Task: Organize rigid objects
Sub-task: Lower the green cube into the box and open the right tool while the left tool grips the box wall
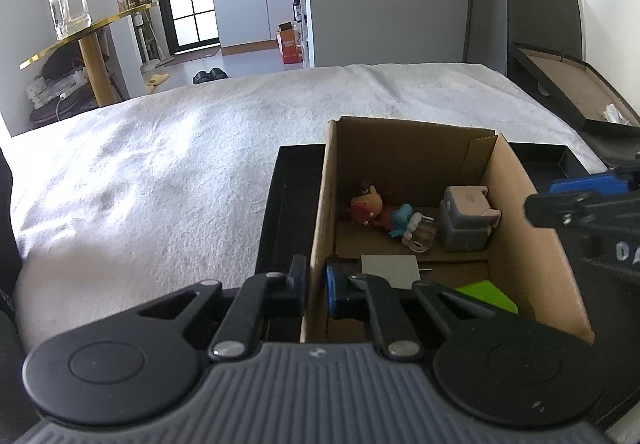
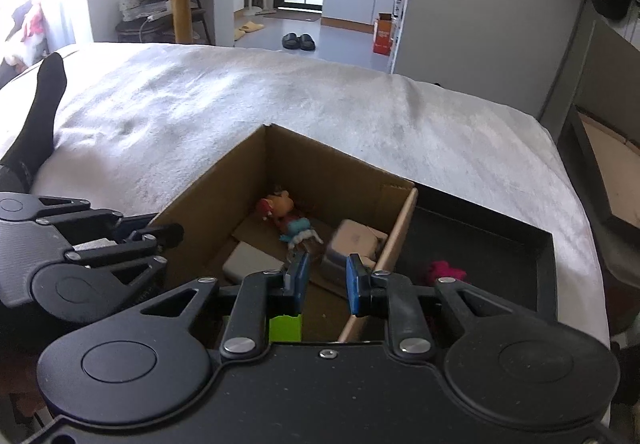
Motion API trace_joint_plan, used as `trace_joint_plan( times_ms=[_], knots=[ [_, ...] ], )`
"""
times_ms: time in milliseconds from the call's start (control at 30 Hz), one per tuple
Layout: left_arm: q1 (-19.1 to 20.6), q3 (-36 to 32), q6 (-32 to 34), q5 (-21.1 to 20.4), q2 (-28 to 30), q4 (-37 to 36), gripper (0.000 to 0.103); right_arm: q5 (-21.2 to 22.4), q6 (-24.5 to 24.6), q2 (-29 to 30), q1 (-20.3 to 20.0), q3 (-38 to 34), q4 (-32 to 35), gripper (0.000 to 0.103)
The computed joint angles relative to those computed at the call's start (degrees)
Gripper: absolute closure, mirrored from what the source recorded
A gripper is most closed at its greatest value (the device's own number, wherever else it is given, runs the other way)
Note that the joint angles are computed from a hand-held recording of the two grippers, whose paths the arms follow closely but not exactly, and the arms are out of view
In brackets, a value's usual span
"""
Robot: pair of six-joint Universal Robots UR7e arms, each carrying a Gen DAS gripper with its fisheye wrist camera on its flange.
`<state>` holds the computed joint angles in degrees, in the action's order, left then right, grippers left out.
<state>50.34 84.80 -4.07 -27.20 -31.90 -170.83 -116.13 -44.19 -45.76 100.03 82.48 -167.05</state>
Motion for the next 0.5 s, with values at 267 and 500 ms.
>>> trace_joint_plan(
  times_ms=[267, 500],
  knots=[
    [-0.3, -0.7, -0.5, 1.0, 0.2, 2.1, 0.093, -0.8, 1.1, -1.7, -0.7, 0.8, -2.0, 0.07],
    [-0.9, -2.2, -0.7, 4.2, 1.2, 5.2, 0.089, -0.7, 1.6, -3.0, -2.2, 1.6, -4.2, 0.048]
  ],
)
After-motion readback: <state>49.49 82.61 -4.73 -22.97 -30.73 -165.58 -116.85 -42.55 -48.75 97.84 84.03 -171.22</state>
